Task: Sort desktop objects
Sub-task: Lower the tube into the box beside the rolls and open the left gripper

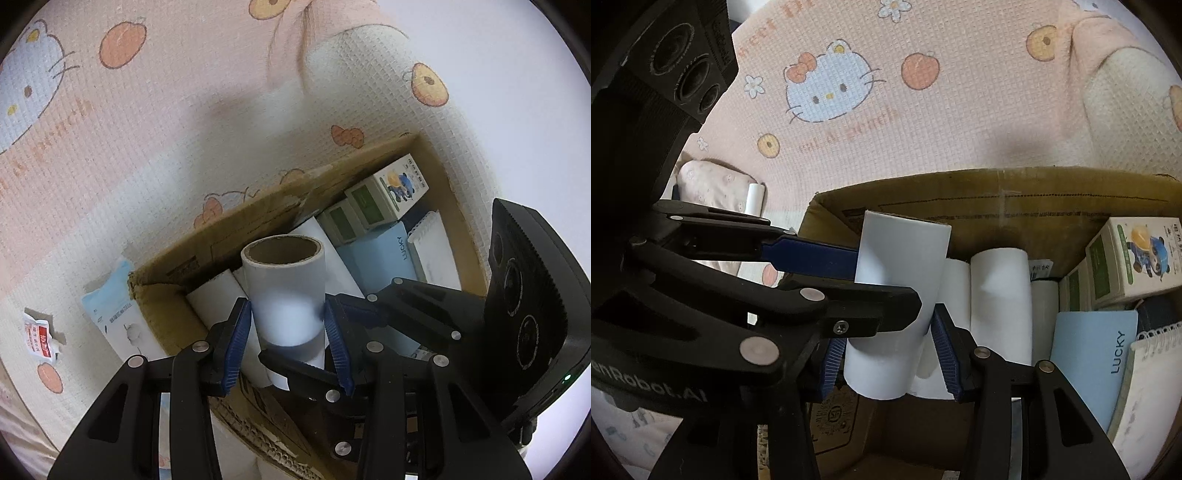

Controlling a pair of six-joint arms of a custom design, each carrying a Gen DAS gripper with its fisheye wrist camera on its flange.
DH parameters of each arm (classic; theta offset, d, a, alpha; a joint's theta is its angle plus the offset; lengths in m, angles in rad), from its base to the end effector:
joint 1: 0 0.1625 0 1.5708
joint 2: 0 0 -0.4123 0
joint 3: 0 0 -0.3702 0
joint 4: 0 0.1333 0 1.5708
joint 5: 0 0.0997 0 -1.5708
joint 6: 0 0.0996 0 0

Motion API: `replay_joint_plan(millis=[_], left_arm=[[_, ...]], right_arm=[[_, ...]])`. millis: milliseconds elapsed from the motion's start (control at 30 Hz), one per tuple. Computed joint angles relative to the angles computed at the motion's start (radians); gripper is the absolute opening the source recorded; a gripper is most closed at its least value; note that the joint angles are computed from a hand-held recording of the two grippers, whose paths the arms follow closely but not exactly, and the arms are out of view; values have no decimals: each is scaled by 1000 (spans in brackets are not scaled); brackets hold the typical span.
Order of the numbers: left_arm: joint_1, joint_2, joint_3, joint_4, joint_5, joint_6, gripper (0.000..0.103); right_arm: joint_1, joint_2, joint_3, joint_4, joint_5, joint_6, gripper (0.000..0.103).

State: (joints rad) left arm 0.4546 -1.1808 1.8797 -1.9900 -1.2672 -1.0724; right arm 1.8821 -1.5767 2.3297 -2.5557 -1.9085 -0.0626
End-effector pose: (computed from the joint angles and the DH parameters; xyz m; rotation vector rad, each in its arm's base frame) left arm -0.3864 -0.3703 0.1868 0.1194 2.7474 -0.1962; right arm 0.2138 -0.3370 0.2531 0.4676 -2.7721 0.3843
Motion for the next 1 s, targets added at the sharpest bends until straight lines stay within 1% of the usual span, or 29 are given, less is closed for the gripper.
replay_joint_plan(millis=[200,267,333,433,533,600,667,733,833,900,1000], left_arm=[[16,6,-9,24,-18,-50,45],[19,8,-4,25,-36,-50,45],[11,8,0,34,-22,-51,45],[-1,15,-11,60,-2,-33,45],[-7,18,-19,71,10,-29,45],[-19,8,-9,54,38,-27,45],[-45,-6,7,34,91,-5,45],[-70,-22,25,22,145,2,45],[-104,-52,66,-29,205,43,45],[-126,-73,96,-63,243,71,46],[-146,-97,125,-101,275,98,48]], right_arm=[[-19,3,-9,17,24,7,44],[-19,9,-8,22,13,9,44],[-23,17,-9,26,22,0,44],[-14,25,-12,23,13,-7,44],[-19,23,-20,26,31,-9,44],[-10,17,-27,34,24,-1,44],[8,14,-36,44,4,-1,44],[35,7,-51,68,-29,14,44],[73,-14,-68,116,-70,28,44],[108,-22,-81,150,-116,41,44],[151,-19,-95,194,-180,57,44]])
